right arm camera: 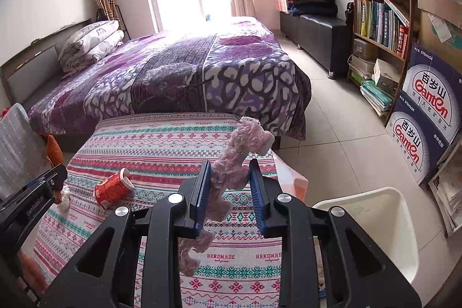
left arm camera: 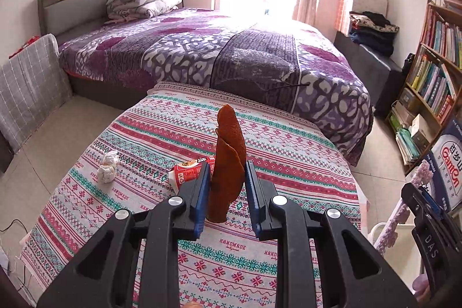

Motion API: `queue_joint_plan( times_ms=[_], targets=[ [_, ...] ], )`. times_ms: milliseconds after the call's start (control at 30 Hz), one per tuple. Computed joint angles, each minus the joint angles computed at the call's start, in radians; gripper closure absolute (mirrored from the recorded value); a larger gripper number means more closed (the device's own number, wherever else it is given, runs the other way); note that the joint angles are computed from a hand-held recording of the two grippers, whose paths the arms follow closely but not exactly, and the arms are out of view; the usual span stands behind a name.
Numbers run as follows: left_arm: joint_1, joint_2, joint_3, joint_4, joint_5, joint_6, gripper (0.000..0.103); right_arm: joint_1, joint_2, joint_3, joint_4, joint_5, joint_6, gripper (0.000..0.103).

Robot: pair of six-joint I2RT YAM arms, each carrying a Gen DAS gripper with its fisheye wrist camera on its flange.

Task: Collect trash
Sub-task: 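Carry the pink fuzzy strip in the right tool toward the white bin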

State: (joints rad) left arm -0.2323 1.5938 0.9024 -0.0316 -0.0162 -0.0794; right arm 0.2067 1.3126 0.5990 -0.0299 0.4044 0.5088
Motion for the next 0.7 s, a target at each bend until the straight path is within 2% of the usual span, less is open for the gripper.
queue_joint_plan(
  times_ms=[700],
  targets=[
    [-0.178, -0.01, -0.028, 0.001, -0.066, -0.038, 0.079, -0.211, -0.19, -0.095, -0.071, -0.084, -0.072, 0.077]
  ],
)
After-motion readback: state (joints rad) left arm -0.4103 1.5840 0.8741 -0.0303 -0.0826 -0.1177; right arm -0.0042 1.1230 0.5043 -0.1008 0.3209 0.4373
